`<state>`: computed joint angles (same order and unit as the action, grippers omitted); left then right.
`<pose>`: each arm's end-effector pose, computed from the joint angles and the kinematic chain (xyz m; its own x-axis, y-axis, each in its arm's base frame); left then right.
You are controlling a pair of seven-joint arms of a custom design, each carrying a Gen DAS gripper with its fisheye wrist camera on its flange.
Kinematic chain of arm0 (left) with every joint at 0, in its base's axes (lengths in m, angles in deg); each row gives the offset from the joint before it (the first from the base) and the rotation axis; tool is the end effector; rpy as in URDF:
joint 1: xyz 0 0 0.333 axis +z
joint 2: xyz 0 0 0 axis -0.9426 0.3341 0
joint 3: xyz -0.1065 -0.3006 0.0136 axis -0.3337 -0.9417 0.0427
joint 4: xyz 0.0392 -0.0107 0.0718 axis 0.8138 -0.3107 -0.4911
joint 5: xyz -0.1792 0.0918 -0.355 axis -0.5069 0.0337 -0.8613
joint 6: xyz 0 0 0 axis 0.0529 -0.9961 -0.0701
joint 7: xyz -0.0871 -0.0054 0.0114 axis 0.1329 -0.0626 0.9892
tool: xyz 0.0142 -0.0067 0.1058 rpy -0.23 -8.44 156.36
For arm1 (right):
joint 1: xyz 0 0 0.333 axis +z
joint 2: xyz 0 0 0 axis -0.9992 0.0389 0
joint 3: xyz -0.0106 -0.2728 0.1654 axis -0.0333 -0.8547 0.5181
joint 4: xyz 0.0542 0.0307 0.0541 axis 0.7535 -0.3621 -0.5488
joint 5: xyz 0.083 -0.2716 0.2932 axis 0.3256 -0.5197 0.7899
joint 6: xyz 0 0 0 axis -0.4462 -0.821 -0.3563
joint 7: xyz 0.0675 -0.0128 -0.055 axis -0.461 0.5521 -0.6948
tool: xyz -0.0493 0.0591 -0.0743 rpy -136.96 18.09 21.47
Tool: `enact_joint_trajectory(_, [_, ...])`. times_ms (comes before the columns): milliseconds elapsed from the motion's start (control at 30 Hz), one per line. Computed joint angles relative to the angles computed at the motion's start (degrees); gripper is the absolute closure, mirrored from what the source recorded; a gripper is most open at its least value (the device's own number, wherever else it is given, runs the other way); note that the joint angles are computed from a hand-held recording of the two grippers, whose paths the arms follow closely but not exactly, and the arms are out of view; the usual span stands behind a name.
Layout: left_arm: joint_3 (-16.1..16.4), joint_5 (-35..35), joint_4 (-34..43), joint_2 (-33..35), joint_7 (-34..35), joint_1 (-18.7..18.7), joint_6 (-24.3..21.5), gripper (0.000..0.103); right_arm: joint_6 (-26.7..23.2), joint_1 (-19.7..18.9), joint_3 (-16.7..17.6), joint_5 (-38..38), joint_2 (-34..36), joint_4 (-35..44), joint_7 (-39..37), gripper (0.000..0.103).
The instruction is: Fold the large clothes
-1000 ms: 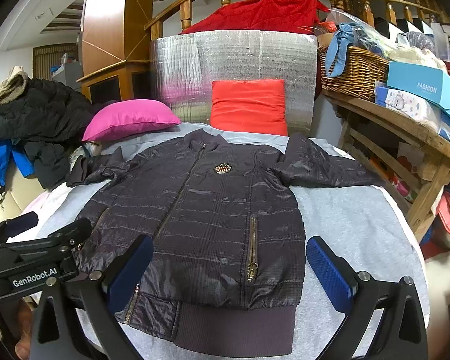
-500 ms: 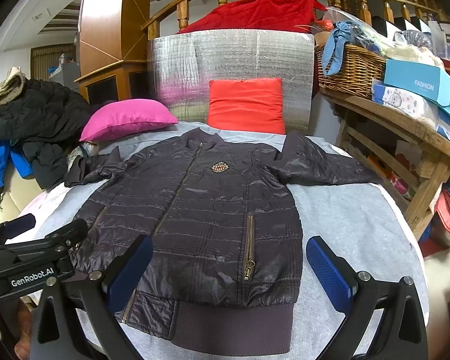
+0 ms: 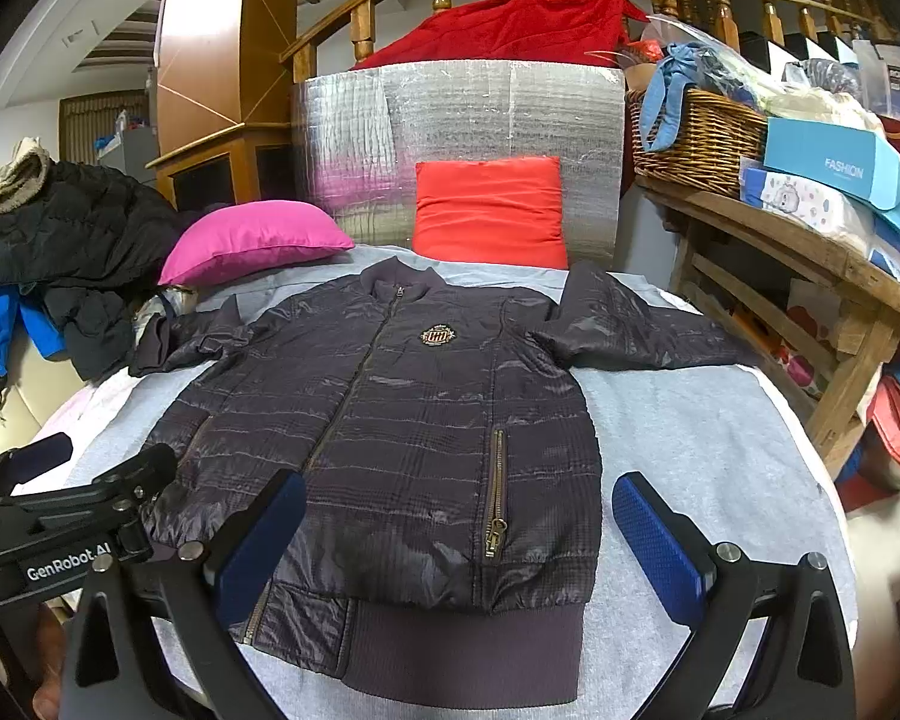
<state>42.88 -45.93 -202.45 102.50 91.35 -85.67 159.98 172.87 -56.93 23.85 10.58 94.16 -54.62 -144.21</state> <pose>0.6417 -0.0626 0.4023 -0.0033 -0.9999 0.0094 -0.6445 -0.0051 -0.7646 0.6988 0.2785 0.3517 -0.1290 -0.9916 0.0078 -0.5281 0.0620 -0.8469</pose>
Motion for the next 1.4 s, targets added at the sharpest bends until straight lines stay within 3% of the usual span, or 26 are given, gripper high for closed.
enact_joint_trajectory(233, [0.5,0.3,-0.5,-0.2,-0.5,-0.6,0.2,0.0,-0.2,0.1,0.1,0.3,-0.1,-0.1,-0.5,0.0])
enact_joint_trajectory(733, [-1.9,-1.8,-0.8,0.0,1.9,1.5,0.2,0.0,-1.5,0.2,0.4,2.5,0.3,0.1,-2.6,0.0])
enact_joint_trajectory(1400, [-1.5,-1.6,-1.1,-0.3,1.8,0.8,-0.2,0.0,-1.5,0.5,0.0,3.3,0.2,-0.4,-2.8,0.0])
